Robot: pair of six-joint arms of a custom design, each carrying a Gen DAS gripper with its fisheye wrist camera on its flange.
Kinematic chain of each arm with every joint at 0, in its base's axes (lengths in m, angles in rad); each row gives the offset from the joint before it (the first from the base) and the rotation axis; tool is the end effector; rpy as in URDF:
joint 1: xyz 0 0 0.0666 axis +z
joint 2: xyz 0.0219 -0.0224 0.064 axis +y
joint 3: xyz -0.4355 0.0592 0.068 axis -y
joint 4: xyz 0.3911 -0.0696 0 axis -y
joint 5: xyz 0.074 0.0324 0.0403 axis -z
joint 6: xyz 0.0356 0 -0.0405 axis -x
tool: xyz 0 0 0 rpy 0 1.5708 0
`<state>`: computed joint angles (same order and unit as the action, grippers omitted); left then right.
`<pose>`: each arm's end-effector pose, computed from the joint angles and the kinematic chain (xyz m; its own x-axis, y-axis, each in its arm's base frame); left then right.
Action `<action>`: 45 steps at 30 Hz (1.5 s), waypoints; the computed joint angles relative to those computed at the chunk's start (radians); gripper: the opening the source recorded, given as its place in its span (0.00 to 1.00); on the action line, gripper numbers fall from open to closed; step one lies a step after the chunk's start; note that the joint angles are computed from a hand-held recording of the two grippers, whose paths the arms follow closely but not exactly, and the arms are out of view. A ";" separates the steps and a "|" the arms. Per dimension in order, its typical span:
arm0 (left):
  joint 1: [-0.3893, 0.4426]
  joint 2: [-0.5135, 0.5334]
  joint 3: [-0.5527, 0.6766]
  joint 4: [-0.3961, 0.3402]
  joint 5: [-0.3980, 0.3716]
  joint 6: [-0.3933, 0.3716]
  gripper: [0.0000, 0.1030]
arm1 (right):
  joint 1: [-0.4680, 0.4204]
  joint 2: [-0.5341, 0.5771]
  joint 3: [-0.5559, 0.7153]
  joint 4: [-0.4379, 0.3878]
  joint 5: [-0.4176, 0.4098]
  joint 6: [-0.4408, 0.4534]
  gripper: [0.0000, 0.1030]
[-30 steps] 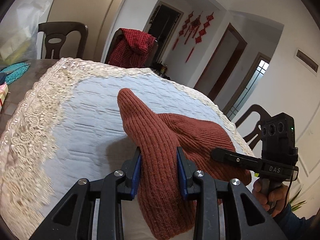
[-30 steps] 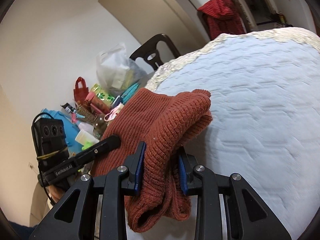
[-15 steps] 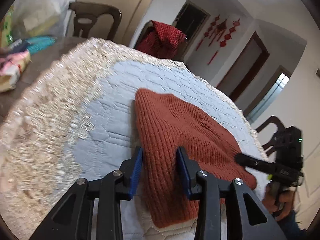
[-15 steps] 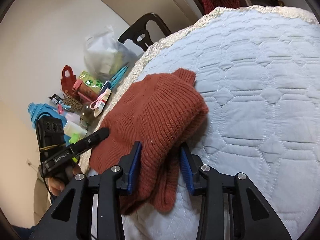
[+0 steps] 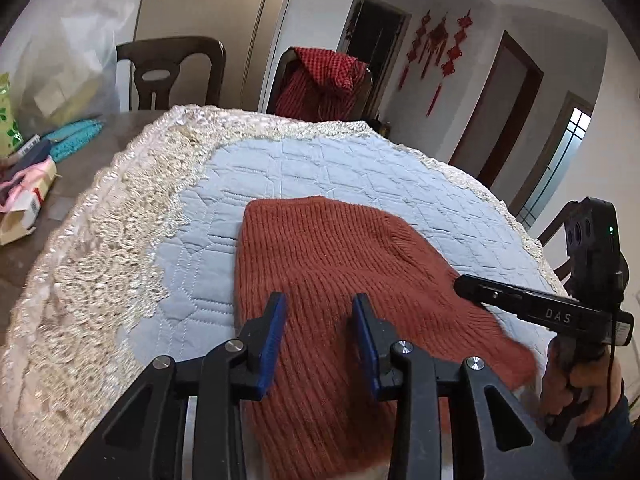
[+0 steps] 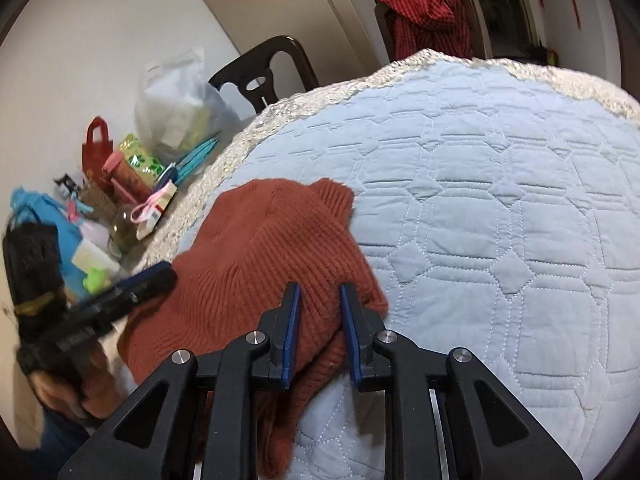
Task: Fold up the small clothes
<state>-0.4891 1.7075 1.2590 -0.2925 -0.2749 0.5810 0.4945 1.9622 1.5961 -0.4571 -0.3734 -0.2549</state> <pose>0.5170 -0.2647 0.3100 -0.6493 -0.2529 -0.7173 -0.0968 0.9629 -0.2518 0.6003 0.3380 0.2885 -0.7911 -0.1598 -0.5905 -0.4761 0.7669 0.4303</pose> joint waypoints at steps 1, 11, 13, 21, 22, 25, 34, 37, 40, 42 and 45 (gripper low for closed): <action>-0.009 -0.015 -0.013 0.007 -0.006 -0.005 0.37 | 0.003 -0.016 -0.012 -0.004 0.019 0.020 0.20; -0.103 -0.067 -0.102 0.004 -0.083 0.014 0.37 | 0.067 -0.183 -0.217 0.065 0.035 0.193 0.20; -0.107 -0.052 -0.091 -0.013 -0.087 0.022 0.37 | 0.080 -0.164 -0.208 0.033 0.115 0.228 0.20; -0.132 -0.061 -0.077 -0.070 -0.138 0.058 0.41 | 0.072 -0.177 -0.229 0.036 0.123 0.207 0.20; -0.138 -0.061 -0.071 -0.092 -0.149 0.067 0.43 | 0.074 -0.189 -0.239 0.038 0.131 0.206 0.20; -0.164 -0.067 -0.070 -0.125 -0.189 0.086 0.46 | 0.079 -0.226 -0.277 0.056 0.148 0.193 0.21; -0.199 -0.067 -0.074 -0.197 -0.244 0.151 0.56 | 0.103 -0.278 -0.354 0.067 0.206 0.187 0.42; -0.198 -0.060 -0.074 -0.217 -0.241 0.173 0.56 | 0.112 -0.276 -0.361 0.065 0.227 0.202 0.42; -0.194 -0.051 -0.072 -0.237 -0.240 0.190 0.56 | 0.117 -0.263 -0.359 0.058 0.246 0.208 0.42; -0.192 -0.045 -0.070 -0.254 -0.240 0.201 0.56 | 0.121 -0.250 -0.350 0.042 0.273 0.210 0.42; -0.192 -0.041 -0.074 -0.255 -0.238 0.202 0.57 | 0.125 -0.237 -0.346 0.031 0.290 0.209 0.43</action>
<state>-0.6813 1.6666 1.1846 -0.5476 -0.5130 0.7834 0.6196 1.7249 1.2506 -0.4261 -0.0835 -0.0460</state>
